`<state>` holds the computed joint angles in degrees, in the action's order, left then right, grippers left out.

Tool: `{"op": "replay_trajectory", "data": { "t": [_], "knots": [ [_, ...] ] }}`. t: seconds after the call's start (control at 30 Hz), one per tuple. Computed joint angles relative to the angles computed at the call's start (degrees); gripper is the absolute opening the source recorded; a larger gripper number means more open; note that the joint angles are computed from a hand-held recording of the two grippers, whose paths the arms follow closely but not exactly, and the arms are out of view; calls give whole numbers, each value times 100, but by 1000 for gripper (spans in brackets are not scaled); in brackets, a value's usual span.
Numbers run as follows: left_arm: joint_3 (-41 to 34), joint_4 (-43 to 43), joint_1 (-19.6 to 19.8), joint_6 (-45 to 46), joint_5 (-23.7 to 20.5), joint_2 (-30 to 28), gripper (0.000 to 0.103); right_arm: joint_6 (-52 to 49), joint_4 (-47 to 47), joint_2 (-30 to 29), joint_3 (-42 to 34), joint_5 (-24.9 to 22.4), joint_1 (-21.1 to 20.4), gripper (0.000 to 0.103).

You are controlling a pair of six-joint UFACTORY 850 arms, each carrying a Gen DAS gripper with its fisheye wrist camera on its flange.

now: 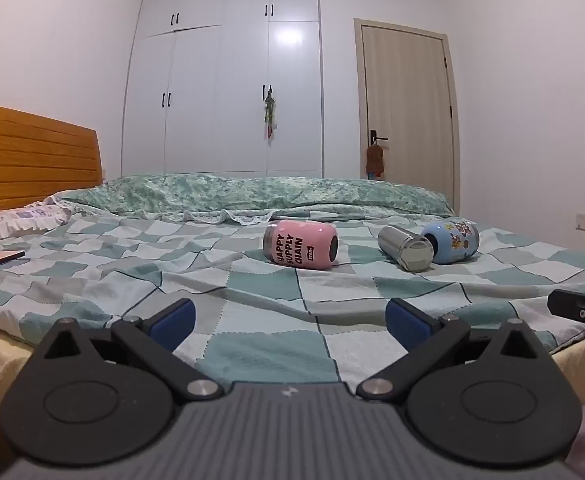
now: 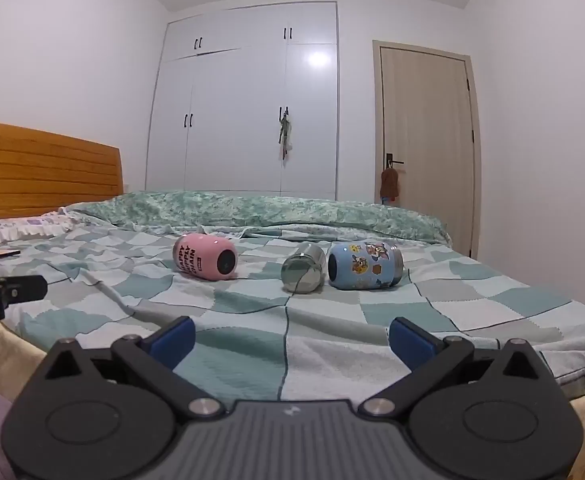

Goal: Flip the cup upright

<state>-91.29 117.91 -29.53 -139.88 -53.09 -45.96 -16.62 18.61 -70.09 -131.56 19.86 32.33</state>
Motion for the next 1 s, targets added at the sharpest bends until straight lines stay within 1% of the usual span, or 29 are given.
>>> {"op": "replay_trajectory", "data": {
  "t": [0.07,0.1,0.13,0.23,0.37,0.47,0.57,1.0],
  "knots": [
    [-18,-28,-6,149,-8,-11,103,-84,79,-60,-128,-120,-7,103],
    [-19,-8,-6,125,-5,-12,103,-461,320,-123,-258,-158,20,103],
    [-33,-11,-9,124,-3,-19,103,-604,374,-89,-149,44,55,103],
    [-1,42,-13,-10,-49,-25,103,-400,264,-50,-58,132,54,103],
    [-95,40,-18,-29,-47,-111,103,-394,261,-45,-29,141,52,103],
    [36,148,24,-194,7,-9,103,-377,261,-17,16,159,60,103],
    [37,147,27,-193,17,-6,103,-394,279,-33,-28,111,52,103],
    [39,153,24,-195,16,-2,103,-316,186,-26,2,157,42,103]
  ]
}}
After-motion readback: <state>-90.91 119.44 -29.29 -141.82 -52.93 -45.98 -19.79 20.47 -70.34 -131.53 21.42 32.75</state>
